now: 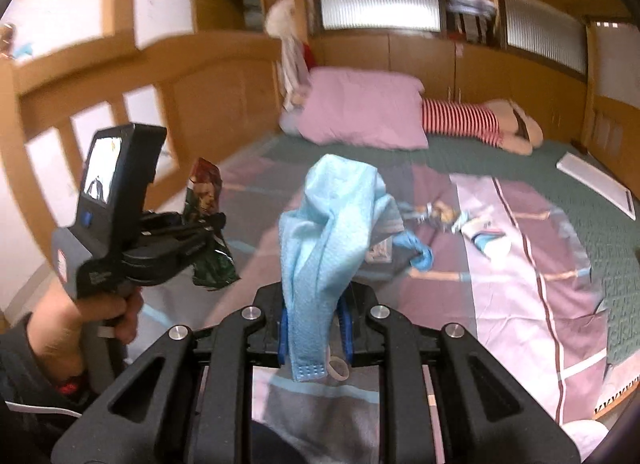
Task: Collect trash
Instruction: 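Carry the snack bag and mask over the wastebasket and open both tools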
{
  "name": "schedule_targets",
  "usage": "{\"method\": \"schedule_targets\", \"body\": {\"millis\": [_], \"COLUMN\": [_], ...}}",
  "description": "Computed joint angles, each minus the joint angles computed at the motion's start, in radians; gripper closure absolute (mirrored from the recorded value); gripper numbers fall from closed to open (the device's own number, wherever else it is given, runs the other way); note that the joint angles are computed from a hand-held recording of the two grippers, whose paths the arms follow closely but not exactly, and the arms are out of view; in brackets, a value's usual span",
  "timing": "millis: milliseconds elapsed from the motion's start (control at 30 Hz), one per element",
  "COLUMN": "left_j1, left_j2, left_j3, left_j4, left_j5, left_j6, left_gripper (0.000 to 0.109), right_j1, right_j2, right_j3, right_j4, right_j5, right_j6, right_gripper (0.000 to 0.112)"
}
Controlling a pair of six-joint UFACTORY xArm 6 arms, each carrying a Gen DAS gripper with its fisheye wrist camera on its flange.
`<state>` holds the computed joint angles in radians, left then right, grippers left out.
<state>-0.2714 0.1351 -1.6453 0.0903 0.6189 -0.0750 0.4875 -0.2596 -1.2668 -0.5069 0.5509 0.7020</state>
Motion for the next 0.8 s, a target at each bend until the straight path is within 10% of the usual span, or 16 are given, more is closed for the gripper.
{"method": "schedule_targets", "body": {"millis": [300,633,800], "left_j1": [-0.099,-0.347,-0.460], "left_j2": [-0.239,-0.324,-0.268], "left_j3": [0.124,0.174,0.148], "left_j4": [0.101,0.038,-0.143], "left_j5": [-0.038,-0.020,0.035], "left_j6": [-0.044,0.050,0.232], "left_gripper": [0.091,0.091,0.091], "right_j1": [0.091,0.155,0.054], "right_j2": [-0.260,-0.624,-0.764], "right_j3": [0.125,0.325,0.456], "right_j4": [-0.129,-0.376,-0.209], "right_j5": [-0.035,0.461,0.635], "right_j6": [0.109,0.392,0.381], "right_gripper": [0.092,0.092,0.092]}}
